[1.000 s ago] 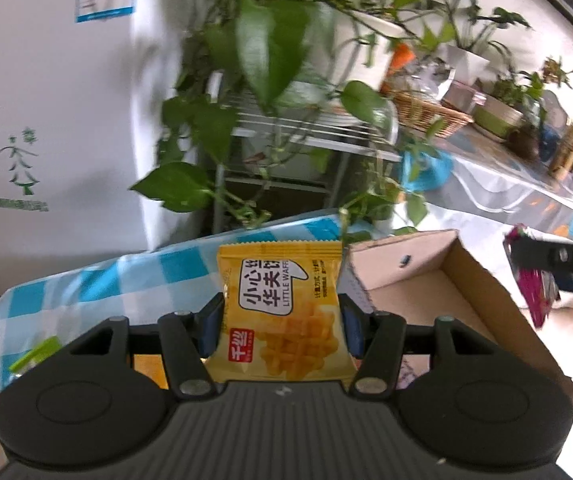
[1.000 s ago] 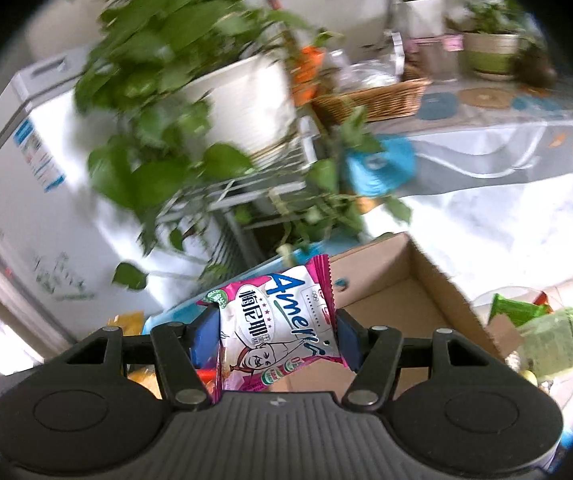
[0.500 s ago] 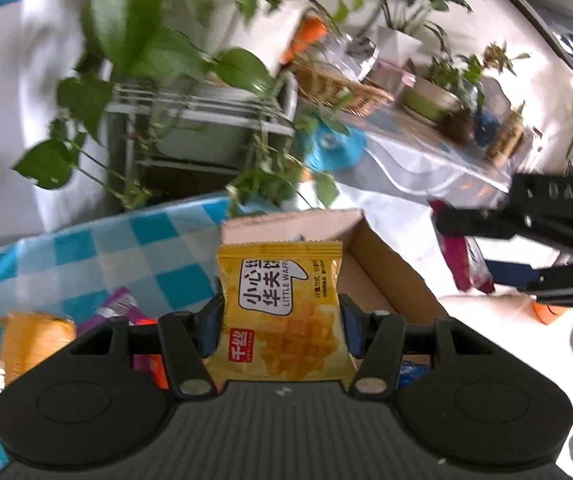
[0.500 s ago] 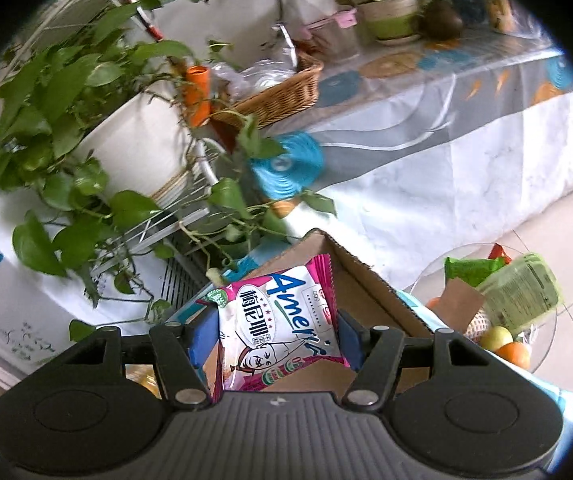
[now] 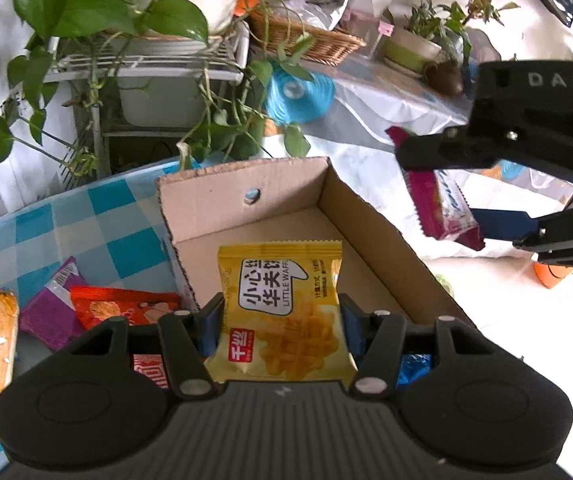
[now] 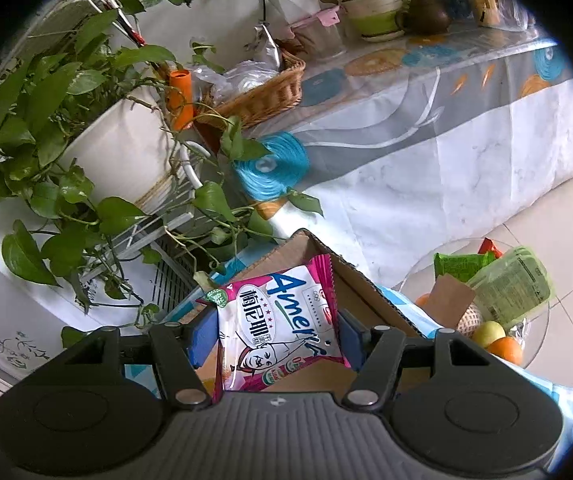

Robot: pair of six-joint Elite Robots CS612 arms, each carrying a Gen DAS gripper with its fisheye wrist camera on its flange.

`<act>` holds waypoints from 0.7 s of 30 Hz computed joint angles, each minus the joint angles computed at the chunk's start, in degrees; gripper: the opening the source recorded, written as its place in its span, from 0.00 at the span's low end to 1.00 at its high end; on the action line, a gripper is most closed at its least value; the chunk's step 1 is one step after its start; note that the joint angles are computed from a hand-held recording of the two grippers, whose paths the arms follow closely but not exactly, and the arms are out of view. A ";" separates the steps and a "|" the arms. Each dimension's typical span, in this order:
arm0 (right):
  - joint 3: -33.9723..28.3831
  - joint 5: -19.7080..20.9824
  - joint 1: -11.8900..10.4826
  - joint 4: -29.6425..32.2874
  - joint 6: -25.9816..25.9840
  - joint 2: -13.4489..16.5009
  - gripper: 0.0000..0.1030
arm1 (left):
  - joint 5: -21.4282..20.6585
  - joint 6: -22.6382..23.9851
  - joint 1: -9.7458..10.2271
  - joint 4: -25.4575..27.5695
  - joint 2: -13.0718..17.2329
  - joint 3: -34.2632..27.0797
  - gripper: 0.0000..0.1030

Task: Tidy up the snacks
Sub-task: 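Lift both bags, carry them into the cardboard box and release, then move both tools back over the remaining snack bags on the table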

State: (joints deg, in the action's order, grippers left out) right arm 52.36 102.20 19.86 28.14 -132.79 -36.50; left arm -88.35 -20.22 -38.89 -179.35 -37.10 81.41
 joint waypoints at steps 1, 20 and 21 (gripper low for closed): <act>-0.32 -0.05 -0.03 0.57 0.28 0.20 0.68 | 0.01 0.21 -0.11 0.25 0.03 -0.11 0.55; -0.11 -2.64 0.09 -1.92 -1.85 0.02 0.85 | 3.15 5.05 0.80 1.02 -3.33 3.35 0.85; -0.17 -2.80 0.19 -2.08 -2.57 0.03 0.86 | 3.32 5.02 1.09 0.97 -3.62 3.75 0.85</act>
